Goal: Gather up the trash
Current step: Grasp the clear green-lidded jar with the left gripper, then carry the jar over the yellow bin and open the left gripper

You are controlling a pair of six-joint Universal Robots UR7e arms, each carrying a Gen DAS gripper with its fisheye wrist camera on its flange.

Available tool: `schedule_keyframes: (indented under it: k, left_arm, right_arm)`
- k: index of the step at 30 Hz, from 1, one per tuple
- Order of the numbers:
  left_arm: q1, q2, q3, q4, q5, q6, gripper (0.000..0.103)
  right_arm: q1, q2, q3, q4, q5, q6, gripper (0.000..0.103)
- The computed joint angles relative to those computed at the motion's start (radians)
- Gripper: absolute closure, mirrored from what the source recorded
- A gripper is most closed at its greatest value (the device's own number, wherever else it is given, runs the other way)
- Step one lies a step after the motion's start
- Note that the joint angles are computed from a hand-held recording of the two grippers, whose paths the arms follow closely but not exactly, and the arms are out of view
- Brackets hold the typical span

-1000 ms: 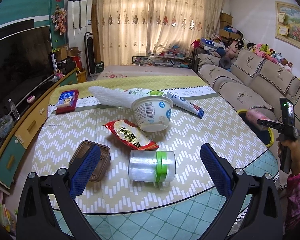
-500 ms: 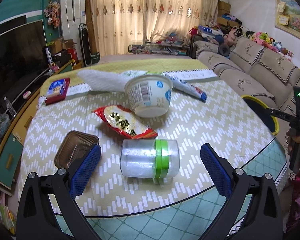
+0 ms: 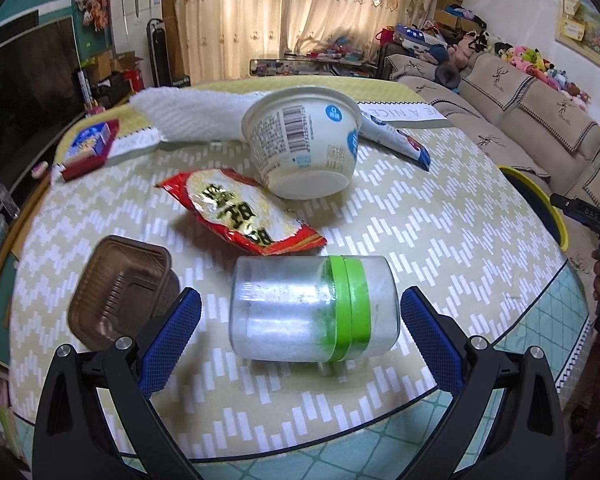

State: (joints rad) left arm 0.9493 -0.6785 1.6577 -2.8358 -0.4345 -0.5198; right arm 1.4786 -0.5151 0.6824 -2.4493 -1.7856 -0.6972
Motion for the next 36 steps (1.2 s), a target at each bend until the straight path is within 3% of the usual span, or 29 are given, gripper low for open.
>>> schedule_keyframes:
  k: [5,12,21,27,32,36]
  left_arm:
    - [0.006,0.007,-0.013,0.021,0.0,-0.002,0.006]
    - [0.016,0.012,-0.035,0.089,-0.015,-0.041,0.032]
    - [-0.01,0.003,-0.011,0.083,-0.042,-0.032,0.033]
    - [-0.039,0.026,-0.047,0.038,-0.093,0.058,0.033]
    - [-0.05,0.075,-0.132,-0.028,-0.189,0.199,0.033]
    - [-0.056,0.139,-0.24,-0.025,-0.222,0.306,0.033]
  right_arm:
    - [-0.001,0.004,-0.009,0.011,0.0,0.004,0.038]
    - [-0.004,0.001,-0.001,0.014,0.003,0.007,0.038]
    - [-0.012,-0.042,0.06,-0.034,0.014,0.005,0.038]
    - [-0.025,-0.088,0.128,-0.104,0.01,0.004,0.038]
    - [-0.038,-0.104,0.14,-0.115,0.02,0.02,0.038]
    - [-0.046,-0.103,0.134,-0.134,0.018,0.023,0.038]
